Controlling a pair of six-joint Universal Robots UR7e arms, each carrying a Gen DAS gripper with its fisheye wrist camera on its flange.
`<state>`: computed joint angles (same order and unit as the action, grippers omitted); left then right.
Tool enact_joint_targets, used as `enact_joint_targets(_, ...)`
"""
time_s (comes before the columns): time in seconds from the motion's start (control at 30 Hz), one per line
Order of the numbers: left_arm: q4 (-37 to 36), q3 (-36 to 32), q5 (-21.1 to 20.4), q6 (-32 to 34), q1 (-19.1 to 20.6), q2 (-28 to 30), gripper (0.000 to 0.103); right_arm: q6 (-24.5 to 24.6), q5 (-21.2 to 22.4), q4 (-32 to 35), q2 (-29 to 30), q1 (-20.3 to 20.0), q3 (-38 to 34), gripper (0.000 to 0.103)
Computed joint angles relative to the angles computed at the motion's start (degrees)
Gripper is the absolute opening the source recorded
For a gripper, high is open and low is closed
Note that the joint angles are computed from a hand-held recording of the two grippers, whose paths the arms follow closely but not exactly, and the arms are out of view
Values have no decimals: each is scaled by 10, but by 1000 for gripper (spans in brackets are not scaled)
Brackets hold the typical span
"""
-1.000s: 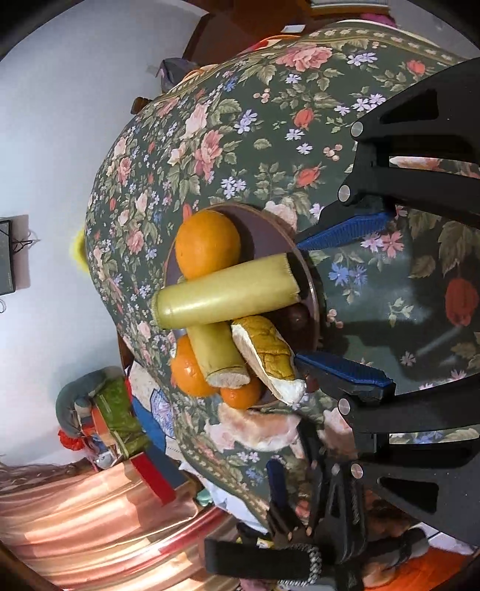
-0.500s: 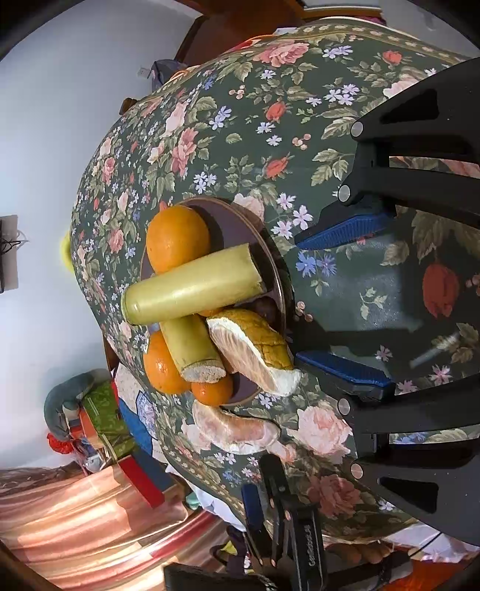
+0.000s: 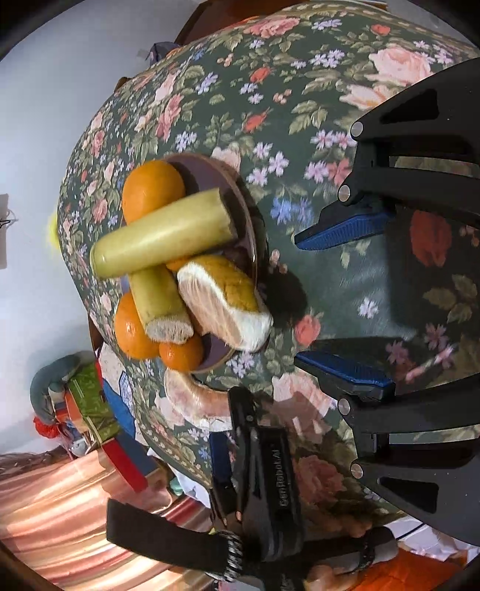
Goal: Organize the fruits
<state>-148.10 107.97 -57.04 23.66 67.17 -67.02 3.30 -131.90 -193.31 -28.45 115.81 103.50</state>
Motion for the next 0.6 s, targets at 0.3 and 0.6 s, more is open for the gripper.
enact_joint_targets(0.3, 28, 5, -27, 16, 17, -36, 30, -8, 15, 38, 26, -1, -51, 53)
enact_joint_targets(0.6, 34, 21, -44, 25, 22, -62, 29, 18, -7, 56, 48, -2, -89, 39)
